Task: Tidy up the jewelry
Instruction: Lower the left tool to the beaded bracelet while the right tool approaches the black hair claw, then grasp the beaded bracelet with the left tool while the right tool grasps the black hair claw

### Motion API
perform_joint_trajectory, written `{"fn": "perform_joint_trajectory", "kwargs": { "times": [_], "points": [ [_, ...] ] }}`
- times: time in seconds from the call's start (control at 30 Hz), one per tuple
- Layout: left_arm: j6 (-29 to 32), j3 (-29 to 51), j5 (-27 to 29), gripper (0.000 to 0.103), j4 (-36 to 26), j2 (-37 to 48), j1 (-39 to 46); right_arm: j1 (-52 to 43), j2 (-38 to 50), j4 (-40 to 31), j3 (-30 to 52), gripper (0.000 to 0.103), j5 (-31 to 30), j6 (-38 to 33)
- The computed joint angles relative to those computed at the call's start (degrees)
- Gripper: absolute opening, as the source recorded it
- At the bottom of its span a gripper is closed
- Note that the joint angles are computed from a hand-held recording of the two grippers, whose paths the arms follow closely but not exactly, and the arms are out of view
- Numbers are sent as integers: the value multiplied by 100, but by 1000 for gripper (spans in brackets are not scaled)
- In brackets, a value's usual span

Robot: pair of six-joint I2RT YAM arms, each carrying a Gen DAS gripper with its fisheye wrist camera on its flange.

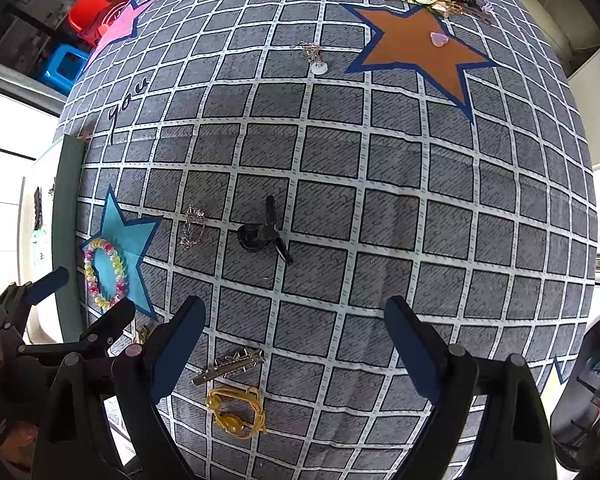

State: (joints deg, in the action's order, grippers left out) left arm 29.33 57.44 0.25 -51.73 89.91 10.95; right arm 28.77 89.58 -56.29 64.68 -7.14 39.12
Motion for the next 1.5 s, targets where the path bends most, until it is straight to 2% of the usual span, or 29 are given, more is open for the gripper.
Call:
{"fn": "perform_joint_trajectory", "kwargs": {
  "times": [0.07,0.27,0.43,0.57,0.63,0.67,0.73,0.83,0.9,0.93,0.97,1.0,1.03,1.17,1.4,1.5],
  "points": [
    [32,79,-97,90,61,211,9,1,164,60,66,92,7,-89],
    [20,-47,-216,90,400,336,17,48,680,183,318,92,74,-340],
    [-75,12,-175,90,417,447,26,152,1077,309,544,91,183,-461],
    [-16,238,-112,87,405,657,119,350,1436,541,762,82,316,-502],
    [-68,234,17,78,292,632,105,472,1604,499,960,80,441,-478],
    [-113,168,82,70,166,491,84,543,1720,456,1112,77,504,-451],
    [-147,47,58,66,150,315,-23,692,1874,343,1333,71,665,-405],
    [-126,-1,159,49,131,234,-103,854,2028,271,1535,66,771,-310],
    [-87,-26,197,31,124,179,-181,890,2075,269,1605,57,792,-264],
    [-94,-3,225,29,91,189,-216,952,2020,246,1587,54,814,-198],
    [-103,18,277,25,42,194,-231,985,1961,253,1538,46,832,-165],
    [-109,50,336,25,-18,201,-221,1019,1991,255,1590,34,844,-138],
    [-118,82,397,25,-78,187,-203,985,1906,273,1506,29,842,-184],
    [-96,294,624,25,-339,114,-99,870,1738,276,1452,26,748,-122],
    [195,1015,960,25,-890,257,247,738,1196,450,1102,26,360,194],
    [370,1089,1029,25,-1054,143,402,637,923,433,970,26,256,313]
  ]
}}
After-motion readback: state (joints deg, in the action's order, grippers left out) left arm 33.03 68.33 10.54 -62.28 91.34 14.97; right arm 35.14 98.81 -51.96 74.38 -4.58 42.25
